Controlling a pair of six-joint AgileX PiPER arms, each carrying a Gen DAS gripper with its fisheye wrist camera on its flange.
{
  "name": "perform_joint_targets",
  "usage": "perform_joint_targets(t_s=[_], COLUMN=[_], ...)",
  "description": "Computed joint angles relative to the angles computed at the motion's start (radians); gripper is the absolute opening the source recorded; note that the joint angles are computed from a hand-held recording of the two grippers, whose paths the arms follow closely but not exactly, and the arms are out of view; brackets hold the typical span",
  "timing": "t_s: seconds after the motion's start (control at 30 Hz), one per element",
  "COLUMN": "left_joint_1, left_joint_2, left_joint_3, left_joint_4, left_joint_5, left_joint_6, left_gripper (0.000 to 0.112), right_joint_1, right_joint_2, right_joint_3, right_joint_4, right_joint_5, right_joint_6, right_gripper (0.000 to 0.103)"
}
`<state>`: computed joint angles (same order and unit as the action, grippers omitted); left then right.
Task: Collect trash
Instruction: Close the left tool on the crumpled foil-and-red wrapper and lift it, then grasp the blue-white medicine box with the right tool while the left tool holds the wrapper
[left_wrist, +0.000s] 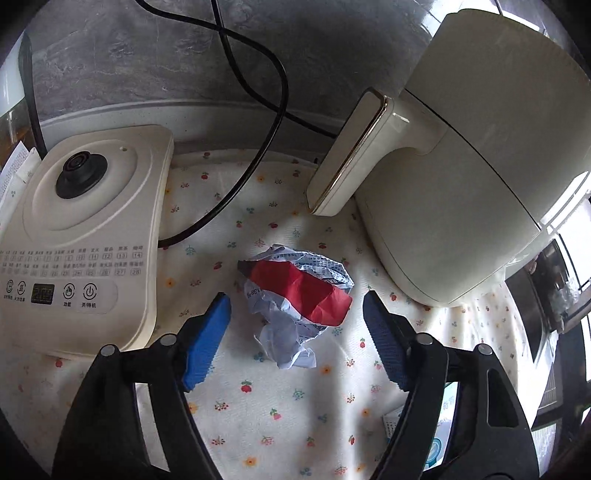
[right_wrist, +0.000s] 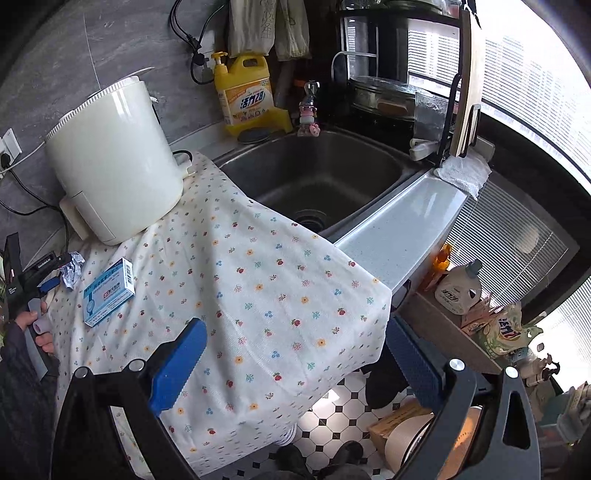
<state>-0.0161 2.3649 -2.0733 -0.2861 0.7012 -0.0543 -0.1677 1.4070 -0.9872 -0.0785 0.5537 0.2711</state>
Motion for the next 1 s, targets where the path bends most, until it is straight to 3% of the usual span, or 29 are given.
perform_joint_targets(t_s=[0.03,0.1,0.23,0.43,0.67,1.0], left_joint_1=[0.002,0.003,-0.001,0.025,0.083,0.170], left_joint_2=[0.006,-0.042,-0.166,-0.307,-0.473,-0.679], left_joint_3=[-0.003,0.082,0.294,0.525,0.736,0.995], left_joint_4=[-0.005,-0.028,-0.090,-0.127,-0.011,0.236], left_joint_5=[0.008,-0.042,-0.136,-0.214,-0.287,-0.337], left_joint_6=[-0.008,0.006,0.086,0.111,-0.049,-0.356], left_gripper=[0.041,0.036,0.035,0.035,0.035,0.035], right_joint_1=[0.001,0.011,0.046,0.109,0.217,0.344], right_joint_2=[0.008,0.033,0.113,0.275,0.504,0.760], right_joint_3=[-0.007,-0.026,-0.091,-0.248,-0.540,-0.868], right_joint_4=[0.004,0.018,0.088,0.257,0.404,0.433], right_joint_5=[0.001,-0.002,-0.010,0.002,0.122,0.316], right_joint_6=[-0.004,-0.022,-0.109,-0.313,-0.527,-0.600], right_gripper=[0.095,0.095,0.095,0.095,0.095,0.095])
